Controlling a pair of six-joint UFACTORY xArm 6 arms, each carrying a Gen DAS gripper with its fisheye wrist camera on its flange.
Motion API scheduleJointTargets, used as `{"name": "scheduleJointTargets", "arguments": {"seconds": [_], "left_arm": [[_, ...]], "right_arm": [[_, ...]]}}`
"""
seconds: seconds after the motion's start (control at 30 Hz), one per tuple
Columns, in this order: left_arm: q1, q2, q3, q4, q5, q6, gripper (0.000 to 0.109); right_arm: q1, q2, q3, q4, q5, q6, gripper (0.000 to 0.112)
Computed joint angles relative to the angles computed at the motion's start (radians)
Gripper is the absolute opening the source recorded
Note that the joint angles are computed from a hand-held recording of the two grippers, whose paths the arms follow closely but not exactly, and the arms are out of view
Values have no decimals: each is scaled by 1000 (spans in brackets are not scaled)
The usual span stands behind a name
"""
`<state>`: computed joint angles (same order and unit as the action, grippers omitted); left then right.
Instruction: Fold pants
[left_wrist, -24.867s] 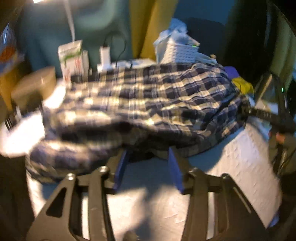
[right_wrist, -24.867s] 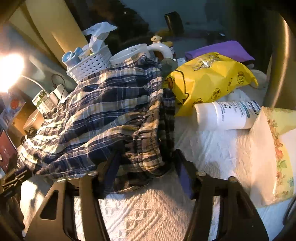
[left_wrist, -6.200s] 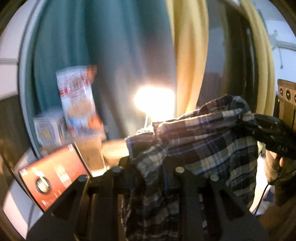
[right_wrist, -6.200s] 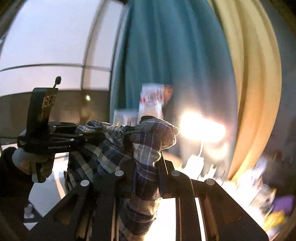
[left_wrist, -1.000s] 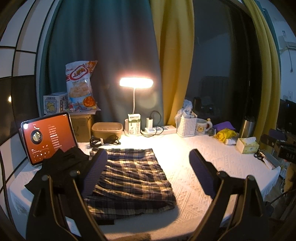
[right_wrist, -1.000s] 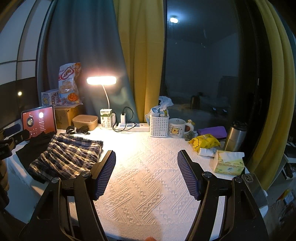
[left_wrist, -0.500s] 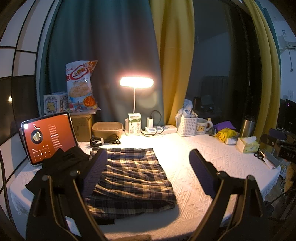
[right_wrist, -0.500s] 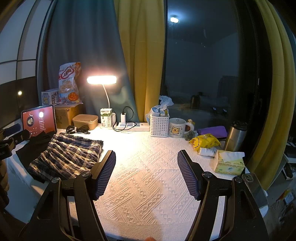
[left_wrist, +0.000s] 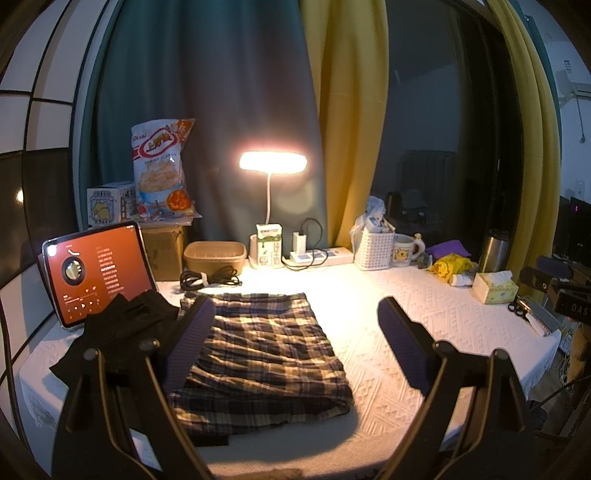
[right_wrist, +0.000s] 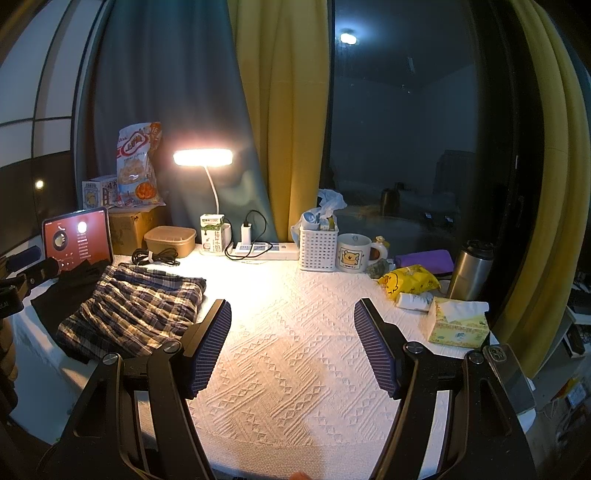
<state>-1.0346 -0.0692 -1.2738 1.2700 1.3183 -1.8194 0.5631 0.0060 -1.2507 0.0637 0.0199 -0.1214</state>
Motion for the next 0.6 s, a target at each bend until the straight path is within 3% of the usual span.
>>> {"name": "scheduleJointTargets", "arguments": {"seconds": [0.6], "left_arm": [[-1,-4,7,0,-1,-4,91]], "right_arm": [[0,1,0,-8,0,9,72]]}}
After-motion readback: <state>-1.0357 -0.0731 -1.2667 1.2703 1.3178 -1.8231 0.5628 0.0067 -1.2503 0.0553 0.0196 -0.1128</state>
